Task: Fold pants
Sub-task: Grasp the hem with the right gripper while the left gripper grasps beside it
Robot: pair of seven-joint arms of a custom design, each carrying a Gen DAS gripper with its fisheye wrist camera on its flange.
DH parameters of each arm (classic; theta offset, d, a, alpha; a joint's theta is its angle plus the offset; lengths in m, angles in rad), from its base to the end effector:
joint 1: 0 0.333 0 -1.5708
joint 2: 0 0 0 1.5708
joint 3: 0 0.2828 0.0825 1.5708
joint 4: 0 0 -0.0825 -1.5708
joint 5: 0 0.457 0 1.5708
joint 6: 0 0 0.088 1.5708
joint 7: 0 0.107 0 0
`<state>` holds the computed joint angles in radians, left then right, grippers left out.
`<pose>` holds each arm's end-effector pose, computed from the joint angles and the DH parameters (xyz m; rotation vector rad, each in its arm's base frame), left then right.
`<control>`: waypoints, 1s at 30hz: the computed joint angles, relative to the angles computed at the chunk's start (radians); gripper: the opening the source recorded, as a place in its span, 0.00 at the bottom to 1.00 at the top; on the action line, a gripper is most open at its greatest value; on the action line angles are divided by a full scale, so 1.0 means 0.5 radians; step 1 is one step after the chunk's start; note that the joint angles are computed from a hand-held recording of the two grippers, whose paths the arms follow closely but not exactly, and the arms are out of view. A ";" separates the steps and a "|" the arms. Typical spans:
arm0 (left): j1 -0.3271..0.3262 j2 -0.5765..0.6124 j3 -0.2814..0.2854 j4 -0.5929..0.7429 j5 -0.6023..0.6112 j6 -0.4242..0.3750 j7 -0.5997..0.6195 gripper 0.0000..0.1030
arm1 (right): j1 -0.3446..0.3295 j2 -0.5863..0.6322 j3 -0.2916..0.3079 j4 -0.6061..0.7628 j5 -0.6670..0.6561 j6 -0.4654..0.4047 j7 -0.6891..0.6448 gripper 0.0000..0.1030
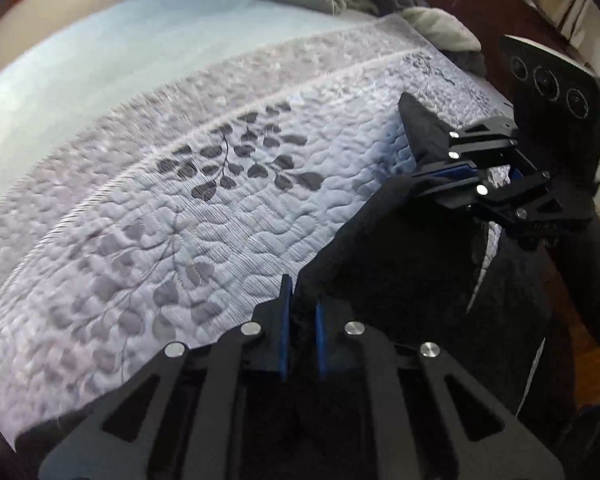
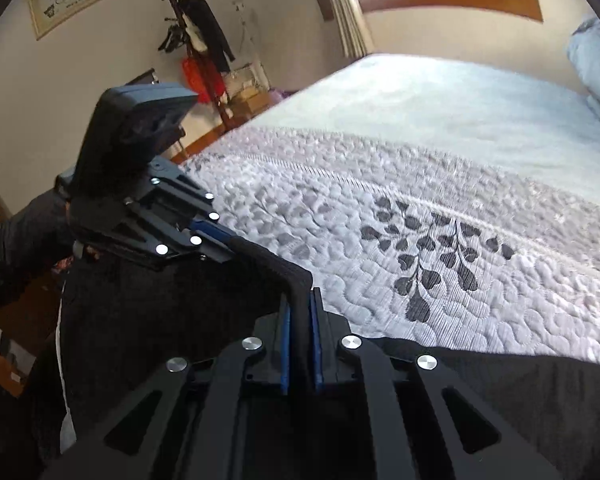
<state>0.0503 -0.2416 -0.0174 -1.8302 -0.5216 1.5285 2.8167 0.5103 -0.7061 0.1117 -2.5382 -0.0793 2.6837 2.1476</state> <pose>0.5541 -0.0378 0.6040 0.5102 -2.8696 0.7507 0.3879 0.2854 0.5567 -1.7204 1.5459 -0.3647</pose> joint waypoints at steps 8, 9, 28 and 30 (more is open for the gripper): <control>0.057 -0.586 0.127 -0.456 0.050 0.035 0.039 0.06 | -0.003 -0.233 0.362 -0.017 -0.224 -0.176 0.490 0.10; 0.073 -0.669 0.149 -0.526 0.061 0.036 0.046 0.06 | 0.018 -0.240 0.377 -0.023 -0.239 -0.184 0.534 0.10; 0.395 -1.800 0.383 -1.306 0.363 -0.343 0.067 0.06 | 0.520 -0.387 0.553 -0.171 -0.275 -0.404 1.290 0.11; 0.426 -1.812 0.378 -1.332 0.390 -0.409 0.033 0.06 | 0.558 -0.384 0.564 -0.178 -0.265 -0.452 1.345 0.11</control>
